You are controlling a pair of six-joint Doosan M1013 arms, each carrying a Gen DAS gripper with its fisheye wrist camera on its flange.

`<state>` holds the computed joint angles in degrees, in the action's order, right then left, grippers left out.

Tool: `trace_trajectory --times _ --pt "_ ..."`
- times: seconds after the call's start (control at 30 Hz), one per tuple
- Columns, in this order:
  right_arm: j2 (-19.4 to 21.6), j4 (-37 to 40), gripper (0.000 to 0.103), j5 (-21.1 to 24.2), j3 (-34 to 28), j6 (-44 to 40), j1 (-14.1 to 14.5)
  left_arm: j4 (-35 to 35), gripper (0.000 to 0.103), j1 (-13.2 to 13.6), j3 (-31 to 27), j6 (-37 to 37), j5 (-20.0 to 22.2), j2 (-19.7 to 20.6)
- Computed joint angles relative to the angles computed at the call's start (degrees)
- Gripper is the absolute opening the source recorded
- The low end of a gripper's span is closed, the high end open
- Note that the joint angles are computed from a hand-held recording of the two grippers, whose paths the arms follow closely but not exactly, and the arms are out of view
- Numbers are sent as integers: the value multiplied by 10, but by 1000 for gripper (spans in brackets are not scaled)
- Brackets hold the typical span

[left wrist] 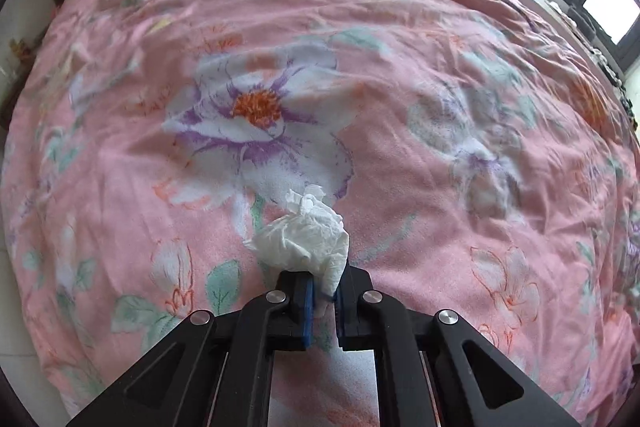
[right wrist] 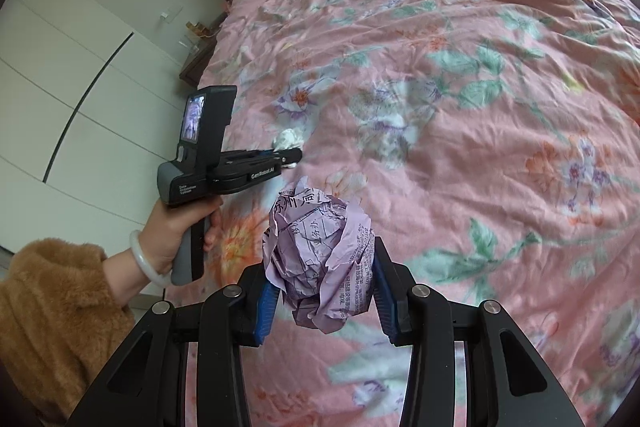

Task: Collect trash
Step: 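Grasp the white tissue with the left gripper while the right gripper holds the paper ball, then carry the tissue and purple paper ball over the pink bin with both grippers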

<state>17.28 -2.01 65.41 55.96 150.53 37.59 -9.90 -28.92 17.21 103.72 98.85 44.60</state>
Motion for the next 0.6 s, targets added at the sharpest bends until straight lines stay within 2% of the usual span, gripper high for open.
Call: trace_trajectory --times 0.2,0.4,0.53,0.6 --pt "18 6 41 9 -32 -11 11 -49 8 11 81 10 -75 -64" --pt "65 6 41 49 -115 -38 30 -66 8 38 225 12 -144 -175" --pt "122 10 41 105 -214 -67 47 -40 8 71 299 -12 -151 -232" --pt "160 14 41 146 -285 -78 57 -24 8 93 333 -20 -149 -257"
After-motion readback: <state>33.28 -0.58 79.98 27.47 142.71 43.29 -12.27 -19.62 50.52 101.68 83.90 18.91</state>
